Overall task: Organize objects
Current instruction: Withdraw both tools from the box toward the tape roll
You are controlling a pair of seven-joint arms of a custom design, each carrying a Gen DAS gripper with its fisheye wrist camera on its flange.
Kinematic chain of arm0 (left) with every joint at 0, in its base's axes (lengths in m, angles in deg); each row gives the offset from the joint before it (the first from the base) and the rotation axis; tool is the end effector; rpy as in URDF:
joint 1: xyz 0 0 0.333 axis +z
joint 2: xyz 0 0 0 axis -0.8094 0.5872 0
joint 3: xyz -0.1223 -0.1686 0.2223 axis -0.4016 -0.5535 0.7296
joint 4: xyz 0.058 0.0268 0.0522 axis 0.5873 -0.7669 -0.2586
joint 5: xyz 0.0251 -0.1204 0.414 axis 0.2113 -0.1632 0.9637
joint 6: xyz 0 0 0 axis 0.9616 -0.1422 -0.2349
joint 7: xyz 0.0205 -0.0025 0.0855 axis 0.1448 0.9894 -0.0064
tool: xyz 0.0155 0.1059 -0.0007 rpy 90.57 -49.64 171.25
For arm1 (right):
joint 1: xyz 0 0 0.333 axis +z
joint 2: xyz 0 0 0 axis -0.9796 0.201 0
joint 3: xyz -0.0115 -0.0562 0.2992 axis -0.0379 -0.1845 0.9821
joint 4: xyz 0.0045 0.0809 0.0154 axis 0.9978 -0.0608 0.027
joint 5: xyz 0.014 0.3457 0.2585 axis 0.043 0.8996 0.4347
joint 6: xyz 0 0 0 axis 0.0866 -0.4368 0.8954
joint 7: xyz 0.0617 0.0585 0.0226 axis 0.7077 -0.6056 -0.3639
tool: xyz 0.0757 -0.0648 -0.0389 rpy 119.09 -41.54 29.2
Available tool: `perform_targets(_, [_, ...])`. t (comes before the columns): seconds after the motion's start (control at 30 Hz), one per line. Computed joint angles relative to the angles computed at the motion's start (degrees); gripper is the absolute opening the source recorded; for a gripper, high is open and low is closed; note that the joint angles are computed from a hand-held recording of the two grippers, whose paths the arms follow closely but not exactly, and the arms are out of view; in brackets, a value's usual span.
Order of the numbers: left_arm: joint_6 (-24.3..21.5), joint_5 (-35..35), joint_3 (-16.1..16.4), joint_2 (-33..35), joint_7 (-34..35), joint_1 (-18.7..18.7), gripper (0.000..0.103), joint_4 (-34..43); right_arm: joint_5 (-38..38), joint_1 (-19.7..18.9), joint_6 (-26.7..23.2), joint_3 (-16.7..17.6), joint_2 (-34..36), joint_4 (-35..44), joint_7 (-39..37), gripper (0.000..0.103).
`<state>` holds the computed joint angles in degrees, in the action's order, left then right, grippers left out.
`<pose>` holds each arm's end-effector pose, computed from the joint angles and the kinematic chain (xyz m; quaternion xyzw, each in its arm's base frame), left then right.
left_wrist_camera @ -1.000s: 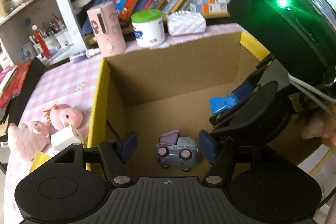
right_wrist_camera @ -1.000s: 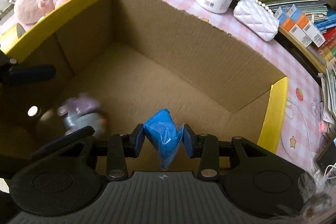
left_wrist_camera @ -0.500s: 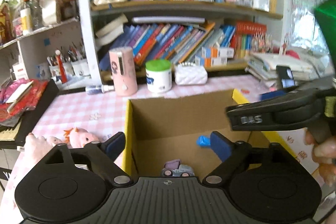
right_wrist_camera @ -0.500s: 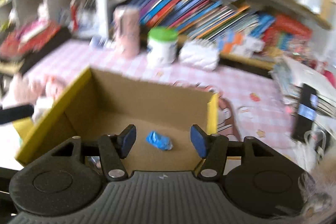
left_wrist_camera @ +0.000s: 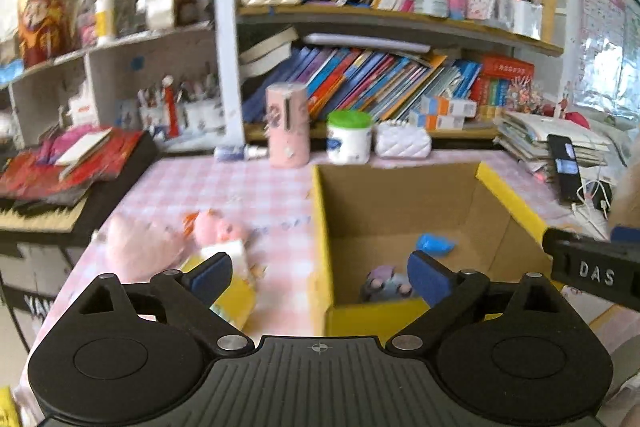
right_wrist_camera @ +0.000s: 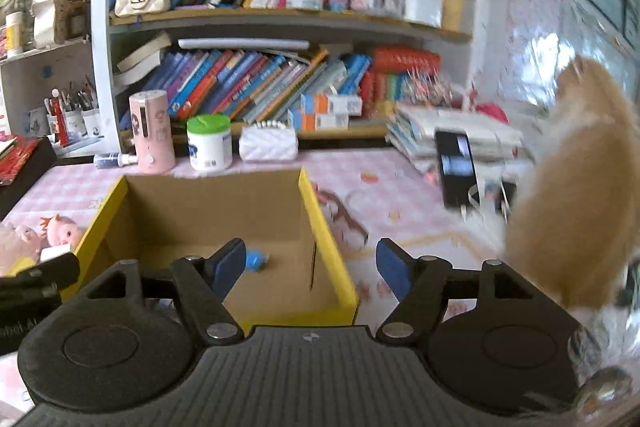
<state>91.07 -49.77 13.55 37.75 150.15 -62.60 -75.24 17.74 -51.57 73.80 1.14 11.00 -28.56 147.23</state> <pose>0.5848 -0.1747 0.5596 -0.5170 0.7030 -0.3951 0.2870 0.5382 0.3437 0.5674 -0.4759 0.7173 -0.4344 0.2651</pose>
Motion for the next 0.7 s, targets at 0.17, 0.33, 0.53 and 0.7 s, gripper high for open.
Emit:
perform_targets(0.17, [-4.7,-5.6,2.5,-4.0,5.1,-0.8,0.097,-4.1,5.8,2.1,-3.6,1.4,1.0,1.0,0.1,0.075])
perform_targets(0.33, [-8.7,-9.4,4.8,-8.1,10.5,-1.1,0.098,-7.9,12.0,4.4,-4.0,1.8,2.9,2.6,-1.7,0.077])
perform_targets(0.53, [-12.6,-9.1,5.5,-11.7,10.5,1.3,0.098,-11.2,14.7,7.4,-3.2,1.8,5.6,5.2,-3.8,0.080])
perform_targets(0.7, [-13.5,-7.7,6.1,-14.2,8.6,3.4,0.098,-13.6,16.5,9.7,-2.4,1.4,8.1,7.8,-5.4,0.080])
